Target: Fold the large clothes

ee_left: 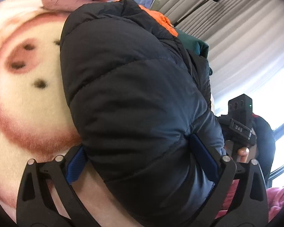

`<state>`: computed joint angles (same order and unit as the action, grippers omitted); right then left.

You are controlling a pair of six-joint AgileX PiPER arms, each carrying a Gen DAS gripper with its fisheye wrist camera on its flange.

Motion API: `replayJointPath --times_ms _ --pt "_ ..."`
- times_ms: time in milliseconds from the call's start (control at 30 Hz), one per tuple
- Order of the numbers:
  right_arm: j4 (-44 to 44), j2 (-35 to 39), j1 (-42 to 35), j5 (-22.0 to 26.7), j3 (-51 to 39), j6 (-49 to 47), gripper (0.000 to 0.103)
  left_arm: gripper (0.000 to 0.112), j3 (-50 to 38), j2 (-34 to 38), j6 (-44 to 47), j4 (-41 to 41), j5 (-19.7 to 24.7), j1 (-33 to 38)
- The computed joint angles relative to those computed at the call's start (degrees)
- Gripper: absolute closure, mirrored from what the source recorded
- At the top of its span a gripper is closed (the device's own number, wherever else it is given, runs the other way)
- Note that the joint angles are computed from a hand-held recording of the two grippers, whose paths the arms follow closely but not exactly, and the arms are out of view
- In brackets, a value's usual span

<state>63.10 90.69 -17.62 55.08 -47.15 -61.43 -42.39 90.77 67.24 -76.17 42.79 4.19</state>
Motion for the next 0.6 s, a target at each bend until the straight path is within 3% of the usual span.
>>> replayJointPath --times_ms 67,133,167,233,300,467,600 --pt "0.24 -2.44 1.75 -2.65 1.01 1.10 0.069 0.038 0.33 -2.21 0.69 -0.79 -4.10 -2.85" --pt "-1.44 -6.69 4.86 -7.10 1.75 3.58 0.077 0.060 1.07 -6.60 -1.16 0.95 -10.69 -6.92" --pt "-2.33 -9.09 6.53 -8.84 2.08 4.60 0.080 0.066 0.94 -10.00 -3.84 4.12 -14.45 -9.31" --pt "-2.38 -13.46 8.59 -8.24 2.02 5.14 0.081 0.068 2.12 -17.27 -6.28 7.49 -19.49 -12.16" --pt "-0.50 -16.39 9.91 -5.70 1.26 4.37 0.082 0.069 2.42 -23.76 -10.13 12.80 -20.46 -11.64" --pt "0.56 -18.20 21.87 -9.68 -3.09 6.63 0.082 0.069 1.81 -36.35 -23.15 31.69 -19.27 -6.57" --pt "4.38 -10.18 32.17 -11.80 -11.41 6.54 0.082 0.069 0.50 -40.71 -21.13 33.71 -15.12 2.95"
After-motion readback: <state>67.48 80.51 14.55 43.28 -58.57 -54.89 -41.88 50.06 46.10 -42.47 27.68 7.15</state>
